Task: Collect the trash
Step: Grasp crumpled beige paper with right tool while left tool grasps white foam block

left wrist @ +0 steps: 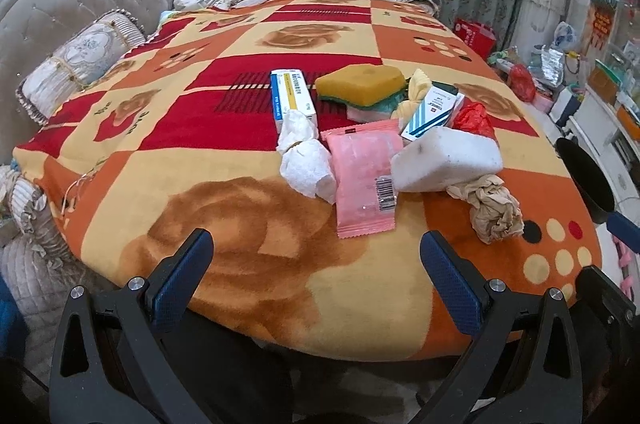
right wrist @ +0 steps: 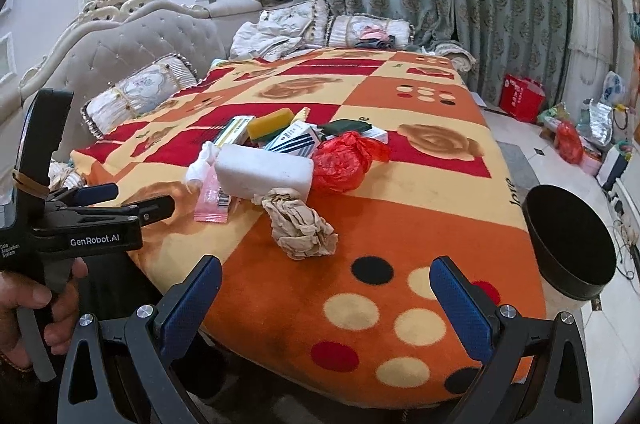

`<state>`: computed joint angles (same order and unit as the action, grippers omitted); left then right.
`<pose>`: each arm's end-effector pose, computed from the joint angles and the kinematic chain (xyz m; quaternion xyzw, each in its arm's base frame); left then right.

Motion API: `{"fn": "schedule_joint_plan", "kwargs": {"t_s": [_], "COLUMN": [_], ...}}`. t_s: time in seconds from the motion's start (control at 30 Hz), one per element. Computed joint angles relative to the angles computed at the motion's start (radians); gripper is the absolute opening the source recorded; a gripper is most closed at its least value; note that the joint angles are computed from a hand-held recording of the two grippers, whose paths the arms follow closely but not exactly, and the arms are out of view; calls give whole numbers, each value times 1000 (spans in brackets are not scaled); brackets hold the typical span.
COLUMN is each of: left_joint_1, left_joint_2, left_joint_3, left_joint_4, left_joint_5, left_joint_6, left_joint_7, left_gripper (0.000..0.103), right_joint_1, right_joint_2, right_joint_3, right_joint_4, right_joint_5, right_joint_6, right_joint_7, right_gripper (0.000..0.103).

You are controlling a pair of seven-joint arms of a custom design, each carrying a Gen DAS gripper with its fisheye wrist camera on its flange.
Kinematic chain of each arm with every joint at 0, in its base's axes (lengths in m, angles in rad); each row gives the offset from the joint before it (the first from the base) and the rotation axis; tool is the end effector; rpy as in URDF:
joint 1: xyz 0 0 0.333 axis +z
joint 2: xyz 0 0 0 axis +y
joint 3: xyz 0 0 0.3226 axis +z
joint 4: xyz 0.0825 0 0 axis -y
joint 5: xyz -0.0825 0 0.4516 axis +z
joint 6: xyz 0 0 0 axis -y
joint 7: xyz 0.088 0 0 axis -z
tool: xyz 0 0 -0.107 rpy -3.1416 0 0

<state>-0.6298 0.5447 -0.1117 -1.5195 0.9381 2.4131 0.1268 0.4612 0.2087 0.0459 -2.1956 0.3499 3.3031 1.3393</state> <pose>0.5986 -0.5229 0.3584 -0.6951 0.6174 -0.2540 0.2667 0.5825 0.2819 0.3505 -0.7425 0.5133 -0.2150 0.3729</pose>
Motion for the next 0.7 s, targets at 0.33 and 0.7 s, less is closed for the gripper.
{"fn": "schedule_joint_plan", "kwargs": {"t_s": [0.33,0.7], "left_joint_1": [12,9], "left_joint_2": [-6,-2], "left_joint_3": [11,16], "left_joint_4": [-30,-29], "left_joint_5": [23,26], "left_joint_6": [122,132], "left_joint_7": [-20,-8], "left_gripper": [103,103], "right_joint_1": [-361,-729], "right_joint_2": [107,357], "right_joint_3": [346,731], "right_joint_4": [92,251], "right_joint_5": [-127,-207], "right_joint_6": [-21,-102], "right_joint_7": [-14,-254], "right_gripper": [103,89]}}
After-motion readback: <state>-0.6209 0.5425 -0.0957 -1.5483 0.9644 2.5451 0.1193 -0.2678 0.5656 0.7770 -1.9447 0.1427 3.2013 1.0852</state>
